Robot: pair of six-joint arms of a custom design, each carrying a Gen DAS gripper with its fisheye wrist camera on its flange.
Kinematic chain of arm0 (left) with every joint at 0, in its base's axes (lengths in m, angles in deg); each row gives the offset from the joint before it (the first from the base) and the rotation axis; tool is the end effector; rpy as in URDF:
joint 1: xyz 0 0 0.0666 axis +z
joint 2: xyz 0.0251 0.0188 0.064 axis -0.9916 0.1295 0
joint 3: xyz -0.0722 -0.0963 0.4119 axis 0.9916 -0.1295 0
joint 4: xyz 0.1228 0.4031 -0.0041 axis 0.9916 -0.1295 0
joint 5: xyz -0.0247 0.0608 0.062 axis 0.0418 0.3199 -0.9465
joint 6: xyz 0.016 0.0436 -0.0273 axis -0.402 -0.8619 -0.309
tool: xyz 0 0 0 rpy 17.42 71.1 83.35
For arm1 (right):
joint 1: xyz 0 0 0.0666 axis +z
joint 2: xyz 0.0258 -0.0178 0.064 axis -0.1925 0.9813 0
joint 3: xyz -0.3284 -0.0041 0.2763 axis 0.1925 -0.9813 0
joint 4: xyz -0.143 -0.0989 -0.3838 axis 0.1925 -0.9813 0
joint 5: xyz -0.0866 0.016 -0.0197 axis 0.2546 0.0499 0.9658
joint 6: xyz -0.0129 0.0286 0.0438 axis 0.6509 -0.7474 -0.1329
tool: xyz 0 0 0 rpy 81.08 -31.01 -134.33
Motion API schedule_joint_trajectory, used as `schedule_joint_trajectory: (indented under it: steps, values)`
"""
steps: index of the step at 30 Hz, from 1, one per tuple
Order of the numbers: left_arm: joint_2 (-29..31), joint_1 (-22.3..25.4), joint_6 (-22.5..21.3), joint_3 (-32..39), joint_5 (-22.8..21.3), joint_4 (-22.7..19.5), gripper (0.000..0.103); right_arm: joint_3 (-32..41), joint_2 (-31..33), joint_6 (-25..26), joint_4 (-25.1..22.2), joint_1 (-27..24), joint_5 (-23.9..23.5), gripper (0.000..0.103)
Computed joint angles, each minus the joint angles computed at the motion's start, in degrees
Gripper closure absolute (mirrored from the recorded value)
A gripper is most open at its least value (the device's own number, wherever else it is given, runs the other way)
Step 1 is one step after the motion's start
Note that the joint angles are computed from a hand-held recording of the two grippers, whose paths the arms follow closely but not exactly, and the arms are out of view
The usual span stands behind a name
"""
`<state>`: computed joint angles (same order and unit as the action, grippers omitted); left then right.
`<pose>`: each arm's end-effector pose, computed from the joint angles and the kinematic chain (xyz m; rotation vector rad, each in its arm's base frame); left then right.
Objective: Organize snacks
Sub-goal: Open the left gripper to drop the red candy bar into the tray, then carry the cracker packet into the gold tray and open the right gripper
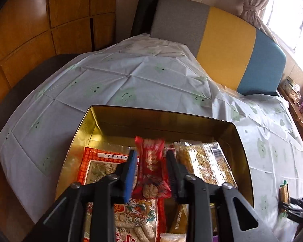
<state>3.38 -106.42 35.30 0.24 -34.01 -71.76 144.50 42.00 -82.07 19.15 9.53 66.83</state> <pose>0.3849 -0.1592 0.4314 -0.3566 2.4599 -0.0426 0.3827 0.1385 0.3748 -0.2245 2.8172 -0.0717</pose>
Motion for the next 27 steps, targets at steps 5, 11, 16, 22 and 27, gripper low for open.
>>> schedule_joint_trajectory:
  steps: [5, 11, 16, 22, 27]
  values:
    - [-0.4, -1.5, 1.4, -1.0, 0.2, -0.5, 0.059, -0.6, -0.2, -0.4, 0.5, 0.4, -0.3, 0.053]
    - [-2.9, -6.0, 1.6, -3.0, -2.1, -0.3, 0.059, -0.3, -0.2, 0.8, 0.1, 0.5, 0.3, 0.053]
    - [-5.1, -8.8, 2.4, -4.6, -2.3, -1.0, 0.059, -0.3, -0.2, 0.9, 0.1, 1.4, 1.3, 0.053]
    - [-8.3, -10.5, 4.7, -7.3, -4.1, -3.1, 0.059, -0.7, -0.4, 0.5, 0.4, 1.8, 1.7, 0.054]
    - [-11.3, -9.3, 7.2, -9.8, -4.9, -5.6, 0.059, -0.5, -0.6, 0.0, 0.0, 1.8, 1.7, 0.055]
